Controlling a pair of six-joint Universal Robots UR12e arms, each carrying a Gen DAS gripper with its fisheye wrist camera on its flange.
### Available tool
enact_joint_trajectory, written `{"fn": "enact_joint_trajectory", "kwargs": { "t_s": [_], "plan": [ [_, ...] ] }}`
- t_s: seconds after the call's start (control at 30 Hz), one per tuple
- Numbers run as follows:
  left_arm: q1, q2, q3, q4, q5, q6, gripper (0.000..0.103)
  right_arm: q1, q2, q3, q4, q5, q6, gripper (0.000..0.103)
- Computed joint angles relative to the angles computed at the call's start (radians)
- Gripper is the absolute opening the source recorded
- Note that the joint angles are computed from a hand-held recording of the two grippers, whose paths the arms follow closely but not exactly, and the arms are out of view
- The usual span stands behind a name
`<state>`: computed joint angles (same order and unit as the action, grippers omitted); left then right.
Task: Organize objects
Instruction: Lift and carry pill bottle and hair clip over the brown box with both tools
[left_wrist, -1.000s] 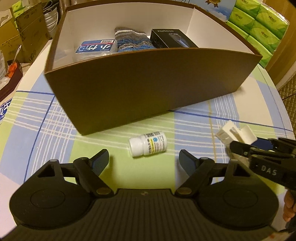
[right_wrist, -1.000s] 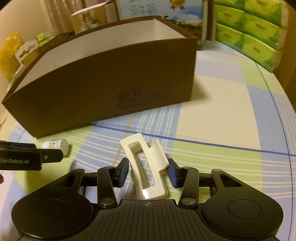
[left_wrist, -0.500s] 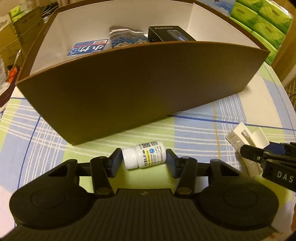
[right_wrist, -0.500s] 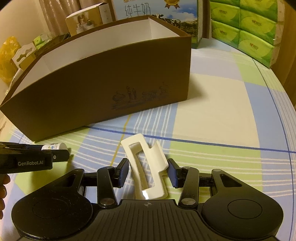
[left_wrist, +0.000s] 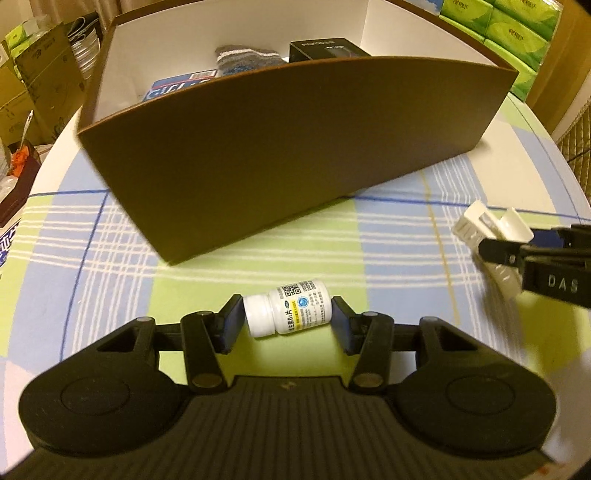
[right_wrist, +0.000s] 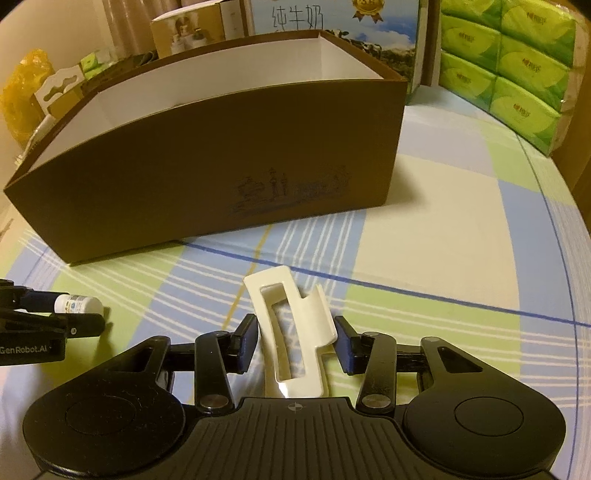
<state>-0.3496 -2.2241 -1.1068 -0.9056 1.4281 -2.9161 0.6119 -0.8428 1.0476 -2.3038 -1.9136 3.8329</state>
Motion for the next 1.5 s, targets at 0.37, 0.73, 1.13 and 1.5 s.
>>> {"fn": "enact_joint_trajectory", "kwargs": {
  "t_s": [0.37, 0.73, 1.13, 1.5],
  "plan": [
    [0.011, 0.038, -0.041, 0.013, -0.007, 0.005, 0.045, 0.007, -0.018, 0.013, -0.037, 0.023, 0.016, 0.041],
    [0.016, 0.069, -0.056, 0.052, -0.066, 0.024, 0.045, 0.010, -0.032, 0.009, -0.115, 0.059, 0.016, 0.041],
    [0.028, 0.082, -0.025, 0.108, -0.136, 0.035, 0.045, -0.005, -0.006, -0.075, -0.221, 0.123, -0.014, 0.041],
    [0.034, 0.007, 0.114, 0.140, -0.121, 0.027, 0.045, -0.029, 0.097, -0.275, -0.199, 0.151, -0.052, 0.041]
  ]
}}
